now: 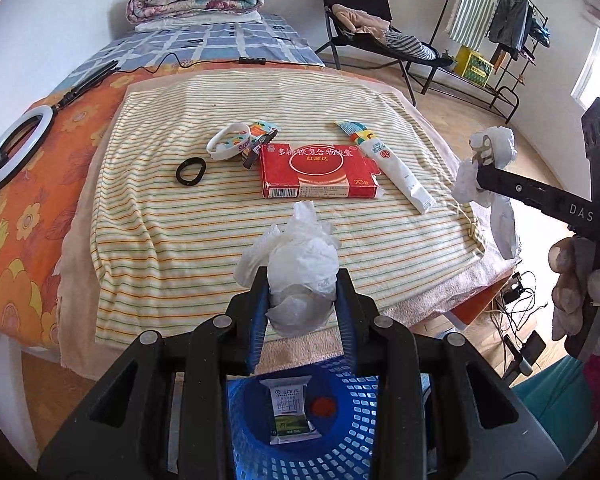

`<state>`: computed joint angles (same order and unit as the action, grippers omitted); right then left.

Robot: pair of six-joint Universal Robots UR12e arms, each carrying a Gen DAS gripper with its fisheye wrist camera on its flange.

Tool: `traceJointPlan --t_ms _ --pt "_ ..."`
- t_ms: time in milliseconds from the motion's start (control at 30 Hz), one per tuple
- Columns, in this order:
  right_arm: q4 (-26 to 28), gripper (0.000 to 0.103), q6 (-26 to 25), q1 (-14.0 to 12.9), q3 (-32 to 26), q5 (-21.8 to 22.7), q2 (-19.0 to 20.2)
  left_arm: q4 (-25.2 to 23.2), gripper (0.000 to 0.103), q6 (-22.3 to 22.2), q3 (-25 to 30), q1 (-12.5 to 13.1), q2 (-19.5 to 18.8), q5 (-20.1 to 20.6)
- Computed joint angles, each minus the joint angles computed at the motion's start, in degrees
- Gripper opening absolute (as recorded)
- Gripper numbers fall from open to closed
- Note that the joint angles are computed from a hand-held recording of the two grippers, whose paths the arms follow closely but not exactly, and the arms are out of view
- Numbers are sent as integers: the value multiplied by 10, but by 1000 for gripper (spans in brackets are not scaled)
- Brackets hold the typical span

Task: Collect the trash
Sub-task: 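Carry the tissue with left tool while right tool carries the plastic bag over the basket, then open left tool releasing the tissue into the basket while right tool releases the bag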

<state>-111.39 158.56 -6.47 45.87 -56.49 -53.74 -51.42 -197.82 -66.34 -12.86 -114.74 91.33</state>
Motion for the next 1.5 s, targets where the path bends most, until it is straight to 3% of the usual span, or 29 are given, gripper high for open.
traceJointPlan --t_ms 400,700,1500 --pt "18 61 -91 -5 135 3 -87 2 31 -19 -74 -14 47 7" --pt "22 62 -144 -3 204 -8 -130 1 31 -28 -111 -23 65 8" --pt "61 64 -203 16 260 -44 -146 -24 31 -23 -147 -27 64 -3"
